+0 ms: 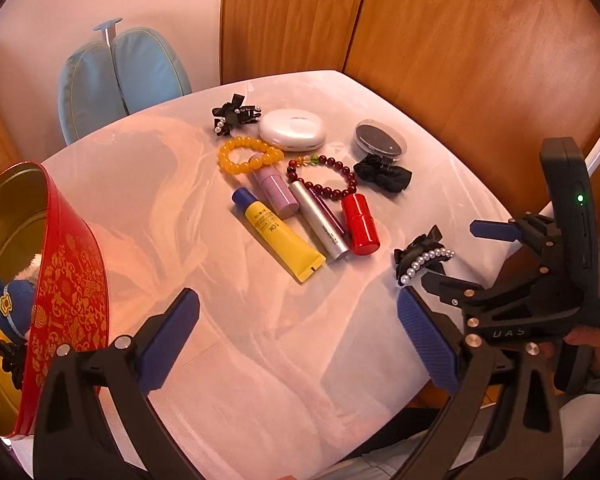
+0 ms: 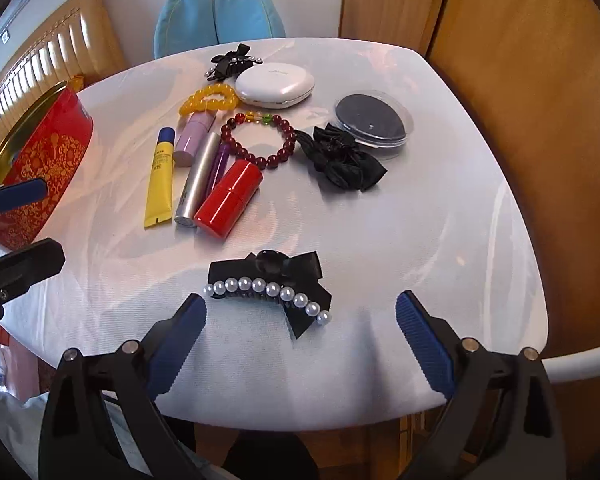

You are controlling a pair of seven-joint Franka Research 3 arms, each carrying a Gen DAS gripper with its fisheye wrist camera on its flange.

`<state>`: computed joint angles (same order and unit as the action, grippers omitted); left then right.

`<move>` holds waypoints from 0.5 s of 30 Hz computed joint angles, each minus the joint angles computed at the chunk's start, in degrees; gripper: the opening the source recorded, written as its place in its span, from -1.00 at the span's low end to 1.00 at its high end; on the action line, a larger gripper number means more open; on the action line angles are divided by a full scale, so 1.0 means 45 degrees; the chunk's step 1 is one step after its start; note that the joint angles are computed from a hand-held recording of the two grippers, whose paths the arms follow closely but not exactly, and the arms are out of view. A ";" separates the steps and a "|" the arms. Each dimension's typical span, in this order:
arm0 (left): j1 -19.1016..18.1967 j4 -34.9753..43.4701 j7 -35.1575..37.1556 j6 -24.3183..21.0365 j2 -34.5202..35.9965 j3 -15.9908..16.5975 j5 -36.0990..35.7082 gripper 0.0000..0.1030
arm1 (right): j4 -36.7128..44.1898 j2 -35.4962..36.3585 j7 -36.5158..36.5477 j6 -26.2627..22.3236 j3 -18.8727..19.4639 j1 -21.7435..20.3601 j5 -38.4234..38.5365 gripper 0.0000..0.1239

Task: Organize jewelry
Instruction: 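Grasp the black bow clip with pearls using the right tool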

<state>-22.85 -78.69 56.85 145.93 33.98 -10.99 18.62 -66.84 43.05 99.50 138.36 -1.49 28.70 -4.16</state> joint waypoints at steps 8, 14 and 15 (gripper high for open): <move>-0.0298 -0.0106 -0.0579 0.0033 -0.0045 0.0341 0.0686 0.87 | -0.0306 0.0303 -0.0862 0.1116 -0.0031 0.0023 -0.0265 0.41; -0.0192 -0.0577 -0.0710 0.0497 -0.0394 0.0361 0.0982 0.87 | -0.0299 0.0165 -0.1360 0.1175 0.0122 -0.0027 0.0135 -0.66; -0.0155 -0.0681 -0.0710 0.0574 -0.0475 0.0358 0.1015 0.87 | -0.0290 0.0139 -0.1308 0.1253 0.0093 0.0013 0.0149 -0.67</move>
<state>-23.55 -81.75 53.65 148.51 31.84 -9.38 23.19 -68.15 43.68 93.62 144.00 -1.08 28.76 -3.49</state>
